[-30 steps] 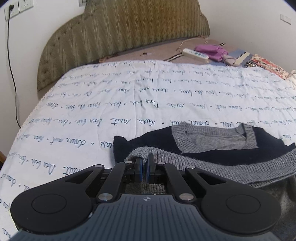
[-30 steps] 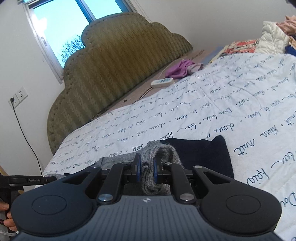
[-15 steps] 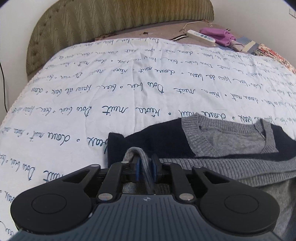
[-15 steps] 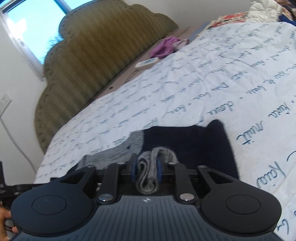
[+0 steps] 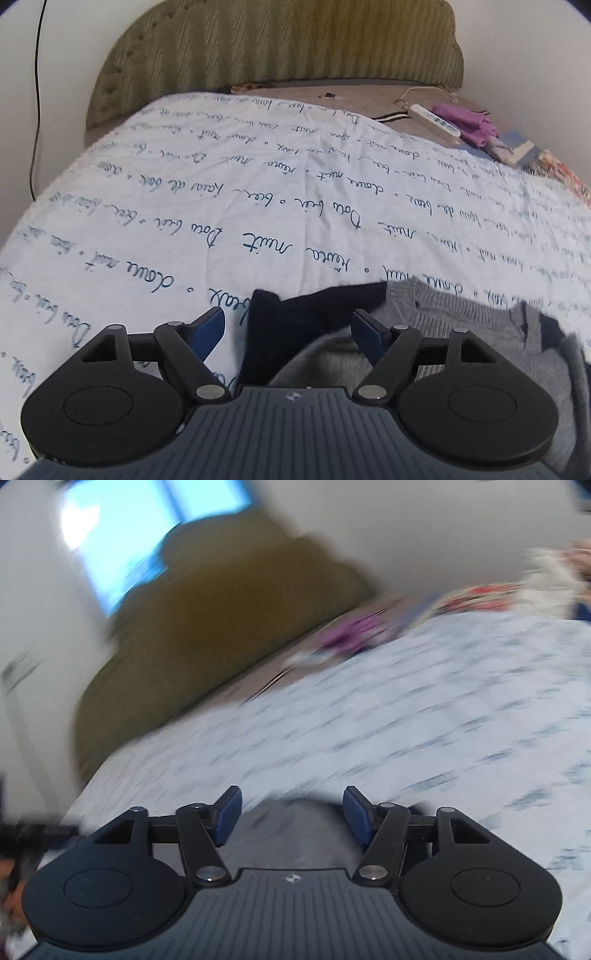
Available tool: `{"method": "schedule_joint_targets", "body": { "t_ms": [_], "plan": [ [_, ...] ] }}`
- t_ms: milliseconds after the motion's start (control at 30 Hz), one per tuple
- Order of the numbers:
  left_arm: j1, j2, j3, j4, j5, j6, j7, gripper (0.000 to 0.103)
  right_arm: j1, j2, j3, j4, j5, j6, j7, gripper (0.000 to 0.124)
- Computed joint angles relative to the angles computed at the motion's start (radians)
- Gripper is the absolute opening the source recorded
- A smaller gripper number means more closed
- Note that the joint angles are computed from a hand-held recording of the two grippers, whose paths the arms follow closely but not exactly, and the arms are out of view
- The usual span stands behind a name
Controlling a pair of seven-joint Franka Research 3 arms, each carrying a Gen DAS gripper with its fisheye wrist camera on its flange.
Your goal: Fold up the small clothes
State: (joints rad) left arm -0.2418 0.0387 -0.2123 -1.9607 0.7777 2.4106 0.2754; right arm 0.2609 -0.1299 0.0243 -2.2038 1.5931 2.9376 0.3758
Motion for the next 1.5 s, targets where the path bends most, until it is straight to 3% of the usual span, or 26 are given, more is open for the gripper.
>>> {"method": "schedule_joint_targets", "body": {
  "t_ms": [100,167,233,267,333,400,467,533,600,700,833,933,1000,1100,1133,1267,1433,1500],
  "plan": [
    [-0.023,0.011,-0.016,0.012,0.054,-0.050,0.042,0.078,-0.013,0.025,-0.018,0.001,-0.212,-0.197,0.161,0.063],
    [-0.039,0.025,-0.021,0.023,0.085,-0.096,0.067,0.077,-0.014,0.063,0.001,0.011,-0.332,-0.157,0.273,0.063],
    [-0.054,0.032,-0.022,0.029,0.115,-0.149,0.072,0.076,-0.022,0.089,0.031,0.004,-0.390,-0.007,0.387,0.063],
    [-0.057,0.028,-0.021,0.022,0.129,-0.154,0.074,0.076,-0.009,0.093,0.016,0.004,-0.333,0.056,0.385,0.064],
    [-0.057,0.022,-0.018,0.013,0.138,-0.148,0.087,0.076,-0.022,0.087,-0.013,0.029,-0.154,0.040,0.277,0.063],
    [-0.058,0.025,-0.017,0.017,0.142,-0.152,0.086,0.076,-0.053,0.100,-0.028,0.045,-0.249,-0.039,0.314,0.061],
    [-0.059,0.031,-0.017,0.019,0.150,-0.137,0.085,0.076,-0.068,0.125,-0.026,0.063,-0.353,-0.065,0.354,0.049],
    [-0.064,0.052,-0.017,0.036,0.159,-0.149,0.092,0.076,-0.088,0.154,-0.029,0.089,-0.401,-0.153,0.413,0.048],
    [-0.069,0.071,-0.012,0.050,0.165,-0.164,0.101,0.076,-0.116,0.170,-0.032,0.105,-0.349,-0.253,0.422,0.048],
    [-0.066,0.074,0.000,0.043,0.172,-0.158,0.101,0.077,-0.135,0.160,-0.025,0.090,-0.245,-0.234,0.408,0.048],
    [-0.062,0.090,0.013,0.063,0.206,-0.192,0.114,0.075,-0.146,0.145,-0.030,0.074,-0.236,-0.230,0.387,0.044],
    [-0.065,0.094,0.021,0.094,0.219,-0.255,0.061,0.073,-0.174,0.131,-0.054,0.070,-0.127,-0.339,0.331,0.044],
    [-0.056,0.076,0.020,0.084,0.196,-0.228,0.055,0.073,-0.186,0.125,-0.062,0.069,-0.081,-0.395,0.300,0.044],
    [-0.063,0.061,0.001,0.068,0.196,-0.193,0.080,0.074,-0.159,0.132,-0.035,0.076,-0.220,-0.242,0.348,0.042],
    [-0.070,0.061,-0.005,0.063,0.201,-0.183,0.087,0.075,-0.151,0.139,-0.029,0.078,-0.266,-0.202,0.366,0.035],
    [-0.085,0.080,-0.022,0.048,0.152,-0.105,0.129,0.076,-0.142,0.163,-0.021,0.080,-0.356,-0.164,0.385,0.028],
    [-0.141,0.127,-0.017,0.066,0.243,-0.177,0.083,0.082,-0.081,0.145,0.022,0.021,-0.560,0.021,0.339,0.028],
    [-0.148,0.127,-0.013,0.061,0.257,-0.182,0.067,0.084,-0.060,0.147,0.031,0.012,-0.624,0.051,0.319,0.028]
  ]
}}
